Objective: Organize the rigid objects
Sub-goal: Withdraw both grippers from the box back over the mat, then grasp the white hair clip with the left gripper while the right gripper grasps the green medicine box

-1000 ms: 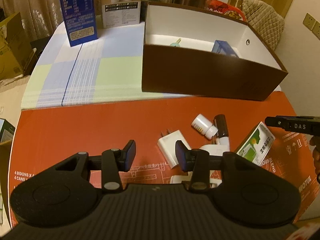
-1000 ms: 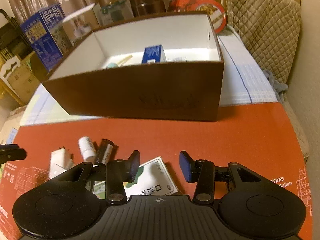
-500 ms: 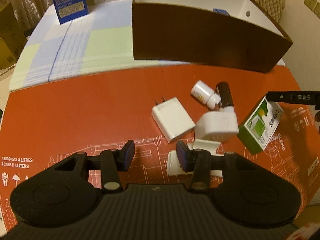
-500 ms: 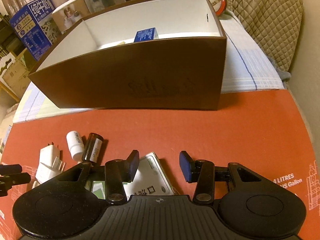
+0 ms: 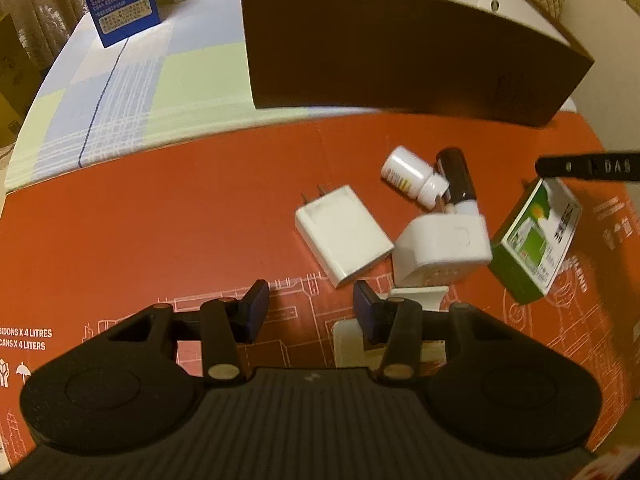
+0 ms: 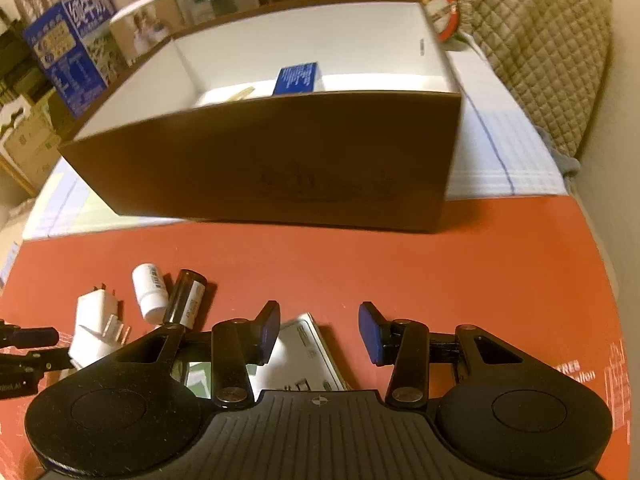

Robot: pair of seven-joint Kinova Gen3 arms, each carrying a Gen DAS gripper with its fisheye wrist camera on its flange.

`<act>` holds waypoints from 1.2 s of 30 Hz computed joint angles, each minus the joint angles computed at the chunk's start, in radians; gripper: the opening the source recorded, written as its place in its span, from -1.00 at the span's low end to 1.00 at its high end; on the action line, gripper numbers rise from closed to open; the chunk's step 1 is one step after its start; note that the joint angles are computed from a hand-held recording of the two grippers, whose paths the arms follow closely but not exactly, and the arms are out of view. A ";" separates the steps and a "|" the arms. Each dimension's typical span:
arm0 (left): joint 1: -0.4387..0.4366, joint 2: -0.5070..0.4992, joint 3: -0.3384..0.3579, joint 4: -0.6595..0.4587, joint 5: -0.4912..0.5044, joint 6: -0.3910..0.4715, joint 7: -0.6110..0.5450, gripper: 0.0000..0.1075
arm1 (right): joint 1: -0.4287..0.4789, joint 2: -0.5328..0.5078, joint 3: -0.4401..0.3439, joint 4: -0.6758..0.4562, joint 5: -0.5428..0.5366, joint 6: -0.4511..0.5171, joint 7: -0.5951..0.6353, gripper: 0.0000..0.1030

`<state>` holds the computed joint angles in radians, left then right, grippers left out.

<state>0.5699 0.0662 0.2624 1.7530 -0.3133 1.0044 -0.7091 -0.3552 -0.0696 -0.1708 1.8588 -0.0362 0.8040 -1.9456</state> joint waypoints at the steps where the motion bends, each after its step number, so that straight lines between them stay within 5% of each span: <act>1: 0.001 -0.004 0.000 0.005 0.002 -0.004 0.003 -0.23 | -0.001 0.002 -0.001 -0.001 0.001 -0.001 -0.003 -0.21; 15: -0.011 -0.067 0.032 0.083 0.042 -0.006 0.043 -0.23 | 0.034 -0.114 0.004 0.067 -0.051 0.058 -0.013 -0.21; 22: -0.015 -0.078 0.044 0.089 0.007 0.004 0.092 -0.23 | 0.036 -0.038 0.011 0.015 -0.057 0.009 -0.012 -0.21; 28: -0.018 -0.102 0.051 0.104 0.006 0.000 0.090 -0.24 | 0.020 0.028 0.008 -0.031 -0.009 0.066 -0.017 -0.21; 36: -0.033 -0.160 0.072 0.140 0.019 -0.054 -0.006 -0.24 | 0.037 -0.109 0.030 0.091 -0.084 0.109 0.028 -0.21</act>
<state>0.5368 -0.0937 0.3347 1.8933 -0.2940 0.9507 -0.7152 -0.3177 -0.1783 -0.1403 1.9496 -0.1202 0.9127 -1.9172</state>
